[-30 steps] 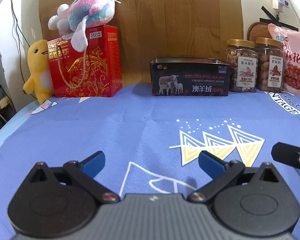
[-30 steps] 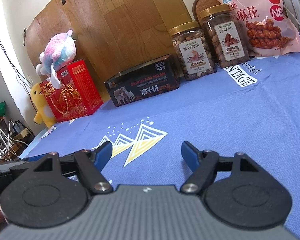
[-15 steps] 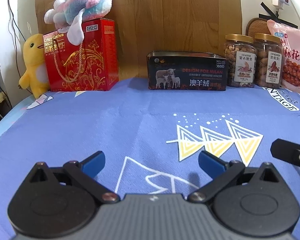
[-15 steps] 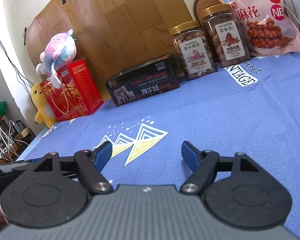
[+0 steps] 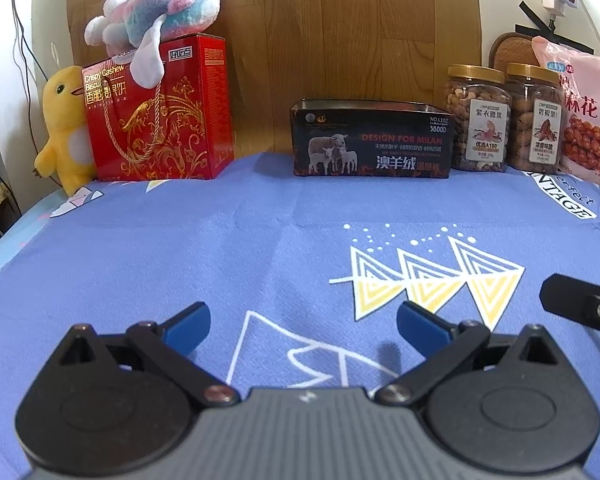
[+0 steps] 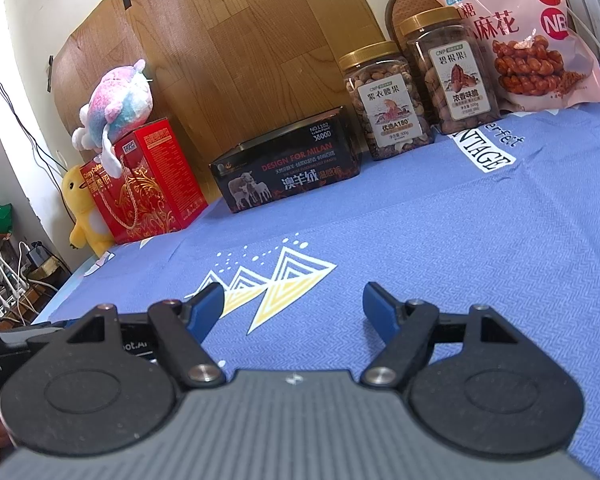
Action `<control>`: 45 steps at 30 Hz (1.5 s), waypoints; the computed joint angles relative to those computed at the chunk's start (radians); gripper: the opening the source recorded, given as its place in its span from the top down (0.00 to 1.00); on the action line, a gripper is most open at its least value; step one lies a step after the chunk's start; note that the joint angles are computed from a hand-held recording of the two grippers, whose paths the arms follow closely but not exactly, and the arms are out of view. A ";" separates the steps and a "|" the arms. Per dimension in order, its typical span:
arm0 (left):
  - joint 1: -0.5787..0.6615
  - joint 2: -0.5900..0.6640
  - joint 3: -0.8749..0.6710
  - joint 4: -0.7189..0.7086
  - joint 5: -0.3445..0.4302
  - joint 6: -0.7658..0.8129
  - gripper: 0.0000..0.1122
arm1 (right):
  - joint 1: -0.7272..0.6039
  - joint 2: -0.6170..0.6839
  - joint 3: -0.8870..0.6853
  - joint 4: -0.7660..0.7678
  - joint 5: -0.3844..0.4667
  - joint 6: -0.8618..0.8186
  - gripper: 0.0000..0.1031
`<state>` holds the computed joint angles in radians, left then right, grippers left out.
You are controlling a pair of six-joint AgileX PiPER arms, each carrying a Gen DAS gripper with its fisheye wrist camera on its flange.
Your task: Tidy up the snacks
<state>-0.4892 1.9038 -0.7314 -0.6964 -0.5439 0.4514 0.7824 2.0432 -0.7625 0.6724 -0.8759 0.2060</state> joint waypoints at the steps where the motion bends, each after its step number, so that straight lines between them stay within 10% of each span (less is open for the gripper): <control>1: 0.000 0.000 -0.001 -0.001 0.001 0.001 0.08 | 0.000 0.000 0.000 0.000 0.000 0.000 0.24; 45: 0.005 0.016 -0.013 -0.011 -0.014 0.049 0.08 | -0.005 -0.003 0.005 -0.014 0.000 0.008 0.24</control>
